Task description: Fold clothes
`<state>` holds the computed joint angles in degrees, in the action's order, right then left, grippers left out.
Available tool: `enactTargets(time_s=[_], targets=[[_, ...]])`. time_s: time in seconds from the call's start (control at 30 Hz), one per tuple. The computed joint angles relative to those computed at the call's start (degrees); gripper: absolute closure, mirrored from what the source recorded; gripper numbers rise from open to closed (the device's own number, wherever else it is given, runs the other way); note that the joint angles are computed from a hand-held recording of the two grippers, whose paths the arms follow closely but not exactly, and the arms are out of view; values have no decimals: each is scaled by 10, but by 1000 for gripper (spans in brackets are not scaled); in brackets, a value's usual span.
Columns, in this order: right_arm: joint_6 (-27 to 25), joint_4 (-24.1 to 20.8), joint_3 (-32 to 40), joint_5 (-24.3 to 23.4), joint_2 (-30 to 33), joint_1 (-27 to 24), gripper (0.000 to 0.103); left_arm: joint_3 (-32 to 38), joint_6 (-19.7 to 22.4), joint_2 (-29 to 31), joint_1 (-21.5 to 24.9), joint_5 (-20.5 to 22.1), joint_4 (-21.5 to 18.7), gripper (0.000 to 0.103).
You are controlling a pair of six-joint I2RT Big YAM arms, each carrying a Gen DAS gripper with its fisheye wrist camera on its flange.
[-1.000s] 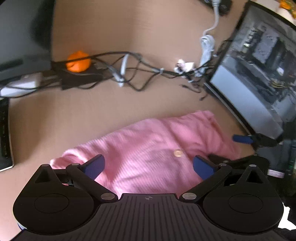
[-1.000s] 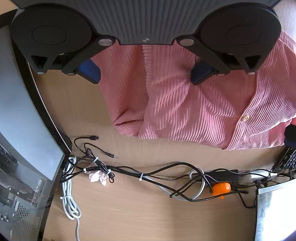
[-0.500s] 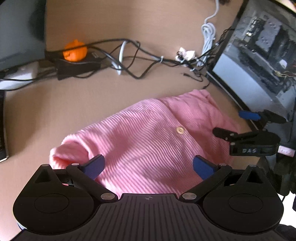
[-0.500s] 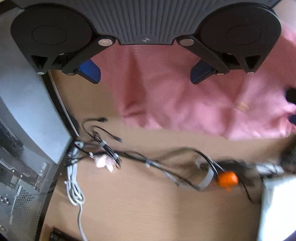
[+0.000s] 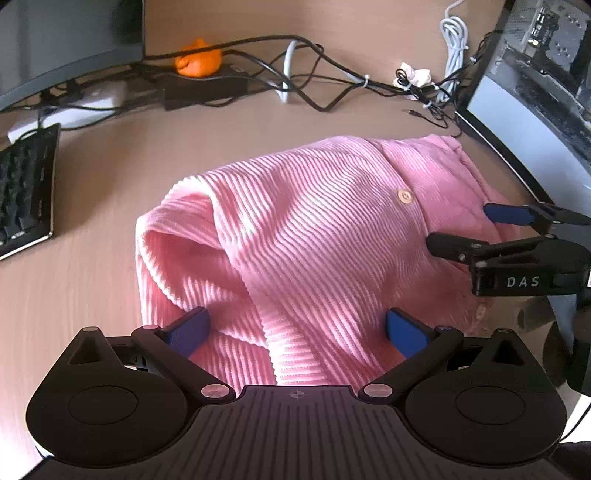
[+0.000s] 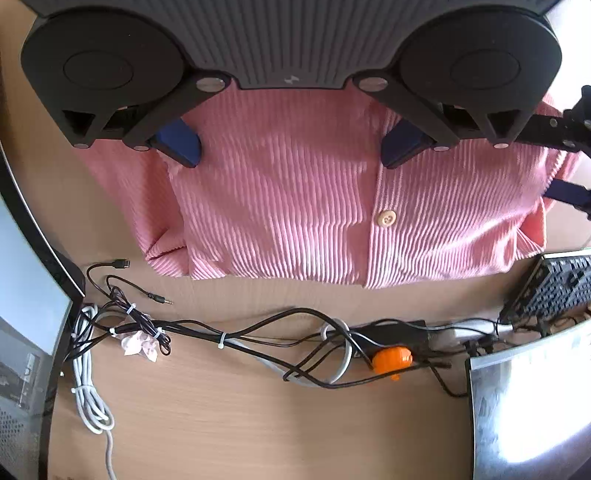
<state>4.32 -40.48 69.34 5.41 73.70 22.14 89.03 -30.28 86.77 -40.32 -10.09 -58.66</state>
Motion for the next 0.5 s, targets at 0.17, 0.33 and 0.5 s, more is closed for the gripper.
enactTargets(time_s=[0.17,0.33,0.5], targets=[[-30,11,-9,28,-6,12,0,-3,-10,-1,-5,-16,1,0],[-51,20,-21,24,-18,11,0,3,-17,2,-4,-14,-5,0],[-55,14,-17,13,-17,6,0,8,-20,6,-4,-14,-13,0]])
